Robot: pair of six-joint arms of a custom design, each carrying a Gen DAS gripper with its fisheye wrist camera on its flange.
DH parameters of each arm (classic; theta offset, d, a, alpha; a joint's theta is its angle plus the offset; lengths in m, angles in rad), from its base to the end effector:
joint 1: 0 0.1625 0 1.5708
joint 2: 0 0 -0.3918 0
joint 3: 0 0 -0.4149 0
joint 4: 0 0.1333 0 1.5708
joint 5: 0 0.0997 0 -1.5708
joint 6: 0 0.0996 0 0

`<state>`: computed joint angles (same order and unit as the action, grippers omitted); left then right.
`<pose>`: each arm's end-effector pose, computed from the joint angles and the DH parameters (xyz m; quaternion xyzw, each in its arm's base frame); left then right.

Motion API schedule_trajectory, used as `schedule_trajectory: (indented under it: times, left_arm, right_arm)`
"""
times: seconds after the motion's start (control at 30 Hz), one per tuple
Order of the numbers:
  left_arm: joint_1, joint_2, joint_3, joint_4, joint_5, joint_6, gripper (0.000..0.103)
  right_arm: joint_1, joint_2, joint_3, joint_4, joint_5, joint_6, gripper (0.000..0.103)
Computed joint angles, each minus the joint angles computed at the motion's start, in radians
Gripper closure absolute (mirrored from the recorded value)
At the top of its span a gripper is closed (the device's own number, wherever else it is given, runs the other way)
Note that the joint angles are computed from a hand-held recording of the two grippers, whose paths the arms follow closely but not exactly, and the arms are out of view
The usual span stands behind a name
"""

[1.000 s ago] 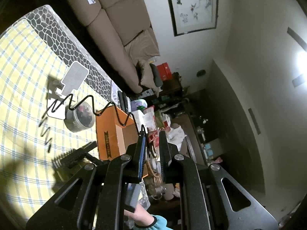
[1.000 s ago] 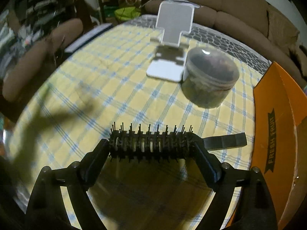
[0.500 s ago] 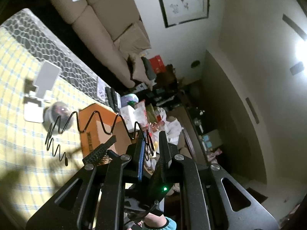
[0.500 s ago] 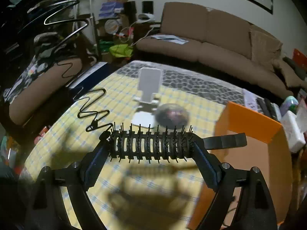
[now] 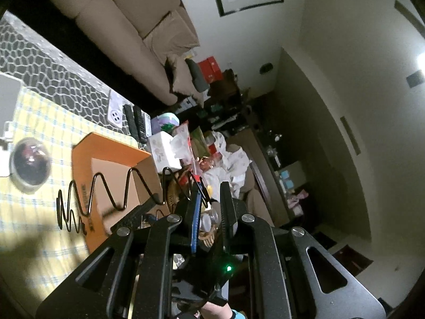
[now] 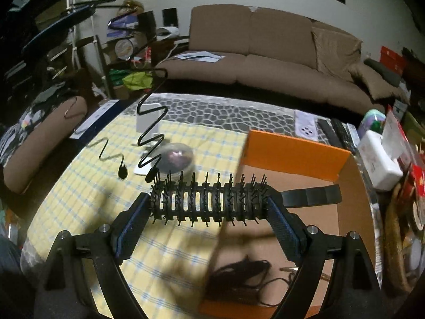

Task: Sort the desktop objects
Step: 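Carry the brush and the headband over the orange box with both tools, then open the left tool to drop the headband into the box while the right holds the brush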

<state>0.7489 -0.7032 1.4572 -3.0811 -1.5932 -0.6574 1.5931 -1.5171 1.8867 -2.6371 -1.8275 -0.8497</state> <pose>-0.4543 -0.6013 0.1278 -0.0805 -0.9258 0.2657 0.2565 0.1202 -0.5437 0.3939 0.3541 -0.8634 0.2616 0.2463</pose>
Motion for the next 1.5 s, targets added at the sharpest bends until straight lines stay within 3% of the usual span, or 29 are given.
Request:
schedule_trajectory:
  times: [0.27,0.67,0.83,1.1,1.27,1.5]
  left_arm:
    - [-0.005,0.161,-0.220,0.124,0.021,0.020,0.092]
    - [0.018,0.375,-0.490,0.316,0.041,0.027,0.092]
    - [0.035,0.462,-0.616,0.420,0.095,0.032,0.092]
    - [0.056,0.575,-0.780,0.538,0.122,0.021,0.092]
    - [0.053,0.582,-0.781,0.550,0.115,0.033,0.092]
    - [0.036,0.513,-0.681,0.556,0.119,0.059,0.091]
  right_arm:
    - [-0.069,-0.010,-0.047,0.057,0.006,-0.014,0.014]
    - [-0.168,-0.008,-0.141,0.042,0.010,0.010,0.014]
    - [-0.193,-0.007,-0.167,0.062,0.024,0.025,0.014]
    - [-0.203,0.009,-0.175,0.076,0.015,0.011,0.014]
    - [-0.209,0.012,-0.181,0.080,0.024,0.017,0.014]
    - [-0.204,0.019,-0.181,0.072,0.006,0.009,0.014]
